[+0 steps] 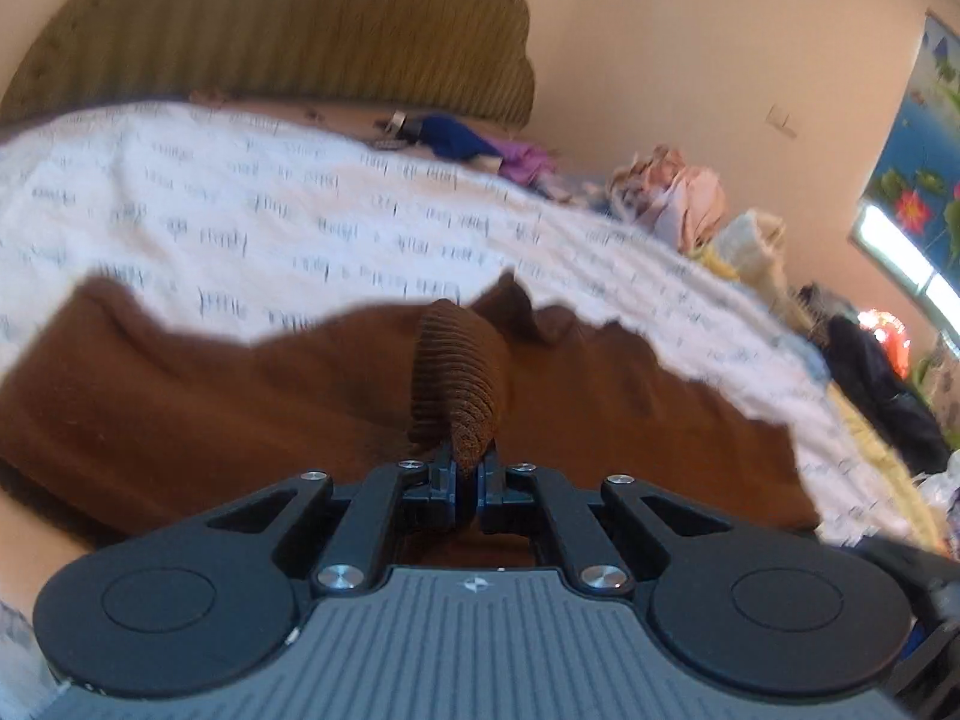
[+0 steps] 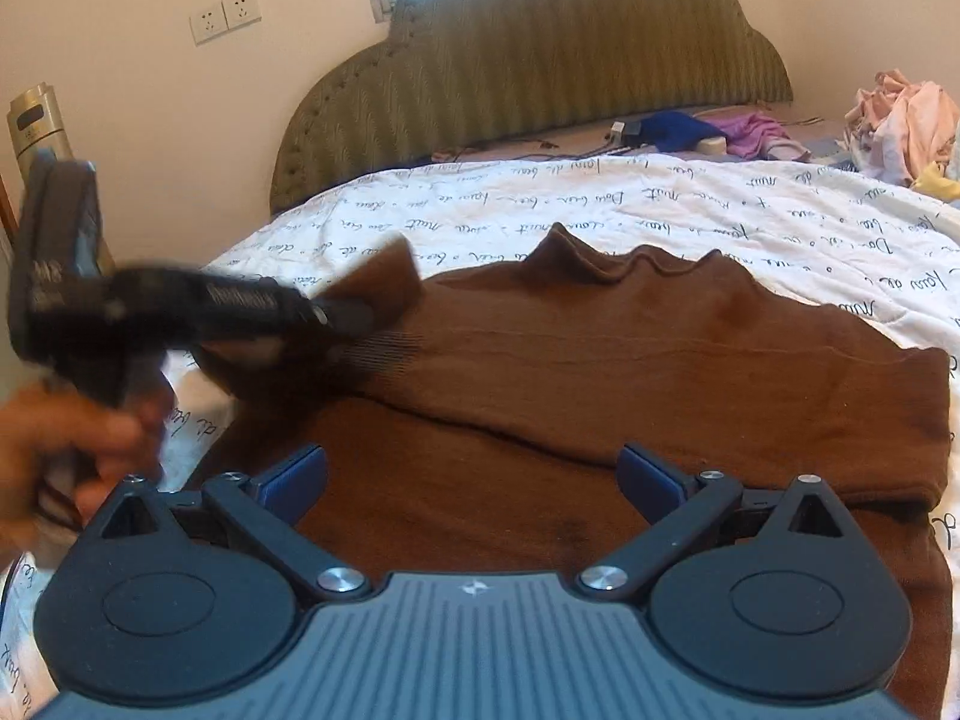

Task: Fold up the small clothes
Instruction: 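Lift and lay the sleeve across the sweater body with the left tool, release, then grasp the sweater's side edge with the right tool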

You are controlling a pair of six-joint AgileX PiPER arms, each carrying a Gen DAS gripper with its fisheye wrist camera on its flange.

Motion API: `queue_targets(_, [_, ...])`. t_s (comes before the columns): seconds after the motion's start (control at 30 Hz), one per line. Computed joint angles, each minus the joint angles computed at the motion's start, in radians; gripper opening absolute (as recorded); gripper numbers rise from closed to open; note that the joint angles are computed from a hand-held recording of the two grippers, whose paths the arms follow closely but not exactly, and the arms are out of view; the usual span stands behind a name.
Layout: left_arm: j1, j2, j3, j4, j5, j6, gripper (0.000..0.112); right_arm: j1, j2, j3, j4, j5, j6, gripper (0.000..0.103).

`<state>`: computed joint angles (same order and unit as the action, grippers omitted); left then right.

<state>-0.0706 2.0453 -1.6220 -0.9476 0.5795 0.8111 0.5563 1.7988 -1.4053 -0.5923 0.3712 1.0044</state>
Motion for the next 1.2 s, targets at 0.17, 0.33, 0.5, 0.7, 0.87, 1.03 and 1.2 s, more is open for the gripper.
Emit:
queue_targets(0.17, [0.018,-0.017,0.08,-0.114,-0.008,0.14,0.086,-0.055,0.053,-0.077,0.211,0.026,-0.195,0.103])
queue_targets(0.33, [0.107,-0.135,0.172,-0.267,0.044,0.287,0.097,-0.067,0.11,-0.154,0.235,0.049,-0.239,0.103])
queue_targets(0.5, [0.193,-0.134,0.049,-0.143,0.057,0.09,0.102,-0.12,0.161,-0.207,0.526,-0.001,-0.451,0.103])
queue_targets(0.7, [0.251,0.122,-0.465,0.275,0.27,-0.372,0.102,-0.21,0.21,-0.264,1.126,0.029,-0.806,0.103])
queue_targets(0.87, [0.256,0.304,-0.819,0.41,0.457,-0.512,0.102,-0.276,0.268,-0.29,1.39,0.101,-0.95,0.09])
queue_targets(1.03, [0.265,0.356,-0.876,0.387,0.512,-0.512,0.102,-0.26,0.3,-0.345,1.305,0.14,-0.895,0.047])
queue_targets(1.2, [0.277,0.437,-1.005,0.389,0.594,-0.582,0.102,-0.216,0.334,-0.414,1.148,0.19,-0.79,0.004])
